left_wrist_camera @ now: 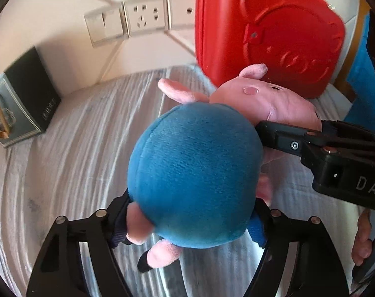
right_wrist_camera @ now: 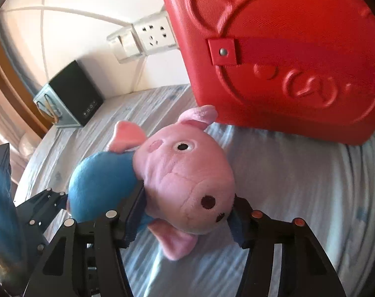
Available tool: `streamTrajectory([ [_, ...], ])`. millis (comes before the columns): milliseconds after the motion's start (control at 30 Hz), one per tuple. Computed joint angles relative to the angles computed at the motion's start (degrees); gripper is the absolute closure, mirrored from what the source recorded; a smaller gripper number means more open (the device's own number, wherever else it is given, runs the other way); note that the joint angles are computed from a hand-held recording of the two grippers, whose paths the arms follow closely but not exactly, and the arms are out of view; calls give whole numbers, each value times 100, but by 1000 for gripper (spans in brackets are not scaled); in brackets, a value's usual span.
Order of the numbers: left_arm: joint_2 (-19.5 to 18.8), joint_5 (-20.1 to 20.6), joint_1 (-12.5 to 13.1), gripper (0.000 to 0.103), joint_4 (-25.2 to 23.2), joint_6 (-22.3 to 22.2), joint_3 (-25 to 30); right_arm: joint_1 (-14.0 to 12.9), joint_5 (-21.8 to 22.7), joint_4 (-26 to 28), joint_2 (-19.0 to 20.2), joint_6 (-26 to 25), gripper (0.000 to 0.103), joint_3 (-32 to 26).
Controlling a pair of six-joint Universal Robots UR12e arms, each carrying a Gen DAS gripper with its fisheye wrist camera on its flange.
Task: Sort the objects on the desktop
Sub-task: 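Grasp the blue-shirt George plush with both grippers, then lift the George plush with both grippers and drop it into the crate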
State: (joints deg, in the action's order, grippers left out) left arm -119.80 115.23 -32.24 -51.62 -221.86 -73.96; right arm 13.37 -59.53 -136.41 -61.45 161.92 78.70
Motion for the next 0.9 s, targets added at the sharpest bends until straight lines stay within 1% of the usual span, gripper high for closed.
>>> streamTrajectory([
  [100, 132, 209, -120, 27, 77, 56, -42, -44, 61, -189, -265, 56, 45, 240],
  [167, 220, 390, -261, 27, 123, 29, -48, -65, 60, -353, -484, 71, 45, 436],
  [333, 539, 799, -546, 27, 441, 72, -207, -154, 47, -863, -1211, 144, 45, 1041],
  [467, 759, 1207, -860, 27, 728, 280, -221, -277, 68, -1277, -1887, 267, 45, 1535],
  [533, 815, 1389, -1013, 27, 965, 513, -198, -357, 23, -1476, -2236, 341, 45, 1769],
  [633, 793, 1548, -1220, 27, 1327, 974, -20, -541, -109, -1763, -2775, 533, 45, 2110],
  [733, 678, 1497, -1451, 27, 1734, 1569, 281, -794, -303, -2074, -3295, 822, 45, 2445],
  [800, 514, 1391, -1599, 27, 1935, 1968, 592, -1051, -399, -2167, -3644, 955, 46, 2641],
  [867, 274, 1326, -1753, 27, 2027, 2296, 1021, -1353, -385, -2223, -3934, 1069, 46, 2789],
  [900, 154, 1300, -1814, 27, 2034, 2409, 1229, -1550, -357, -2232, -4089, 1104, 46, 2863],
])
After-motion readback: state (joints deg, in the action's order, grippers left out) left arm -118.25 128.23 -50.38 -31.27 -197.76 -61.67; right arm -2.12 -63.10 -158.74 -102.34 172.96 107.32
